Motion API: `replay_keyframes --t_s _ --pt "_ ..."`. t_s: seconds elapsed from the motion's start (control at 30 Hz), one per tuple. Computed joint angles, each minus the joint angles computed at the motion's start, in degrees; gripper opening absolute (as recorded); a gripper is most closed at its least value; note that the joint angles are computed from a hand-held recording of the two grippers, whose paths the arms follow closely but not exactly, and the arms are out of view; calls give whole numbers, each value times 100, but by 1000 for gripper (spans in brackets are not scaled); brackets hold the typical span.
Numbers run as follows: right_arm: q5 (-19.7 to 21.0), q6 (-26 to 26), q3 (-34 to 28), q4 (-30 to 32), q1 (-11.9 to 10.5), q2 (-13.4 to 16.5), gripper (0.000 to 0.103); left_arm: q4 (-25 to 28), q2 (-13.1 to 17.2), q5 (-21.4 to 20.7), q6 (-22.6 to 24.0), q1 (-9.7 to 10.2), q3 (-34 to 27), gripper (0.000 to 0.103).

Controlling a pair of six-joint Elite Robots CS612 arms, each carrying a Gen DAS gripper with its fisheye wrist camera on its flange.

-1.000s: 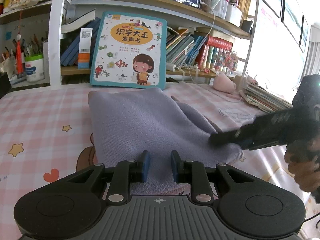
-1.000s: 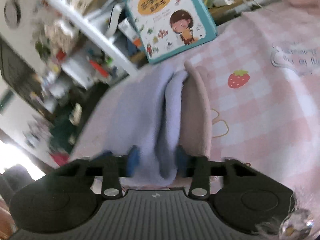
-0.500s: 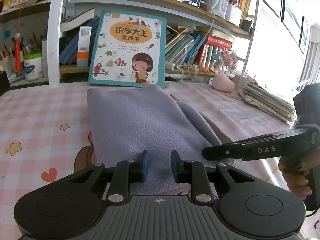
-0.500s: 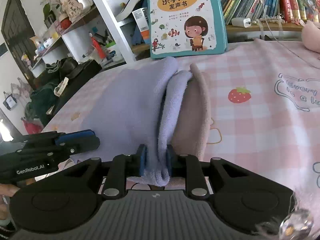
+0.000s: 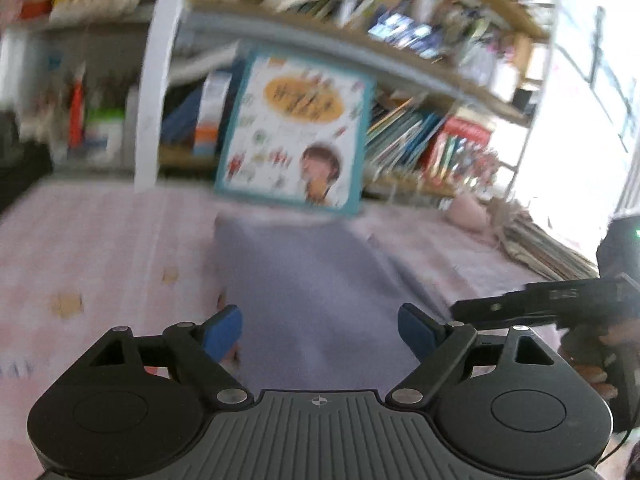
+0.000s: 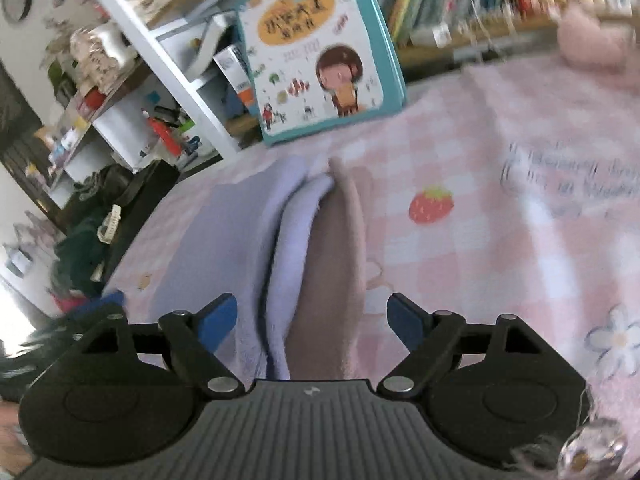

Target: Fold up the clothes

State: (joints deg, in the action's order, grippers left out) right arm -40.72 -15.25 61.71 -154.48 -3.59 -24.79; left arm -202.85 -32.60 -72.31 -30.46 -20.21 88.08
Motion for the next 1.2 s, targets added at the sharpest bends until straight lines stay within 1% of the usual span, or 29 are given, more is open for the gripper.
replay_keyframes --t_s 0.1,0.27,0.3,0.33,0.37,0.4,0.47,0.5,0.6,0.63,0.7,0.73,0.8,0.9,0.97,1.03,1.13,1.17,1.2 --pt "160 -14 -212 611 3 85 81 100 82 -524 -638 187 -72 85" --pt "294 58 -489 977 37 205 80 59 261 -986 -1349 403 -270 83" --pt "311 59 -564 1058 49 237 79 83 297 -1069 -1472 441 -321 81" --pt "319 40 -649 1130 65 275 77 127 333 -1157 -1588 477 -377 77" --pt "327 21 -735 1202 82 313 75 140 376 -1244 -1667 508 -440 77" --pt "335 1 -822 1275 98 353 70 126 426 -1331 -1714 535 -511 76" --pt "200 -139 -888 1257 145 375 65 96 501 -1499 -1760 564 -621 66" --pt "112 -230 -902 1229 171 377 56 83 530 -1540 -1773 564 -663 63" --pt "7 -498 -819 1012 205 355 45 124 528 -1387 -1557 509 -678 58" --pt "8 -573 -748 861 202 332 40 128 509 -1359 -1494 496 -655 55" --pt "-30 -703 -575 535 199 265 33 196 434 -1275 -1333 453 -578 53" --pt "-93 -797 -452 397 203 201 31 241 386 -1218 -1225 421 -527 53" --pt "-210 -987 -182 203 202 57 30 313 286 -1124 -1015 358 -410 53" --pt "-112 -1262 144 407 127 -149 29 297 139 -1268 -972 321 -164 53" --pt "120 -1341 290 746 26 -249 28 266 47 -1499 -1054 322 25 53" --pt "299 -1389 443 1051 -72 -352 20 174 -22 -1639 -1108 309 204 54" --pt "478 -1289 612 1438 -200 -458 20 31 -102 -1792 -1165 289 433 56" --pt "435 -1195 636 1532 -221 -476 23 7 -122 -1802 -1166 284 483 57" --pt "408 -1149 645 1619 -236 -486 27 -19 -140 -1771 -1155 274 522 58"
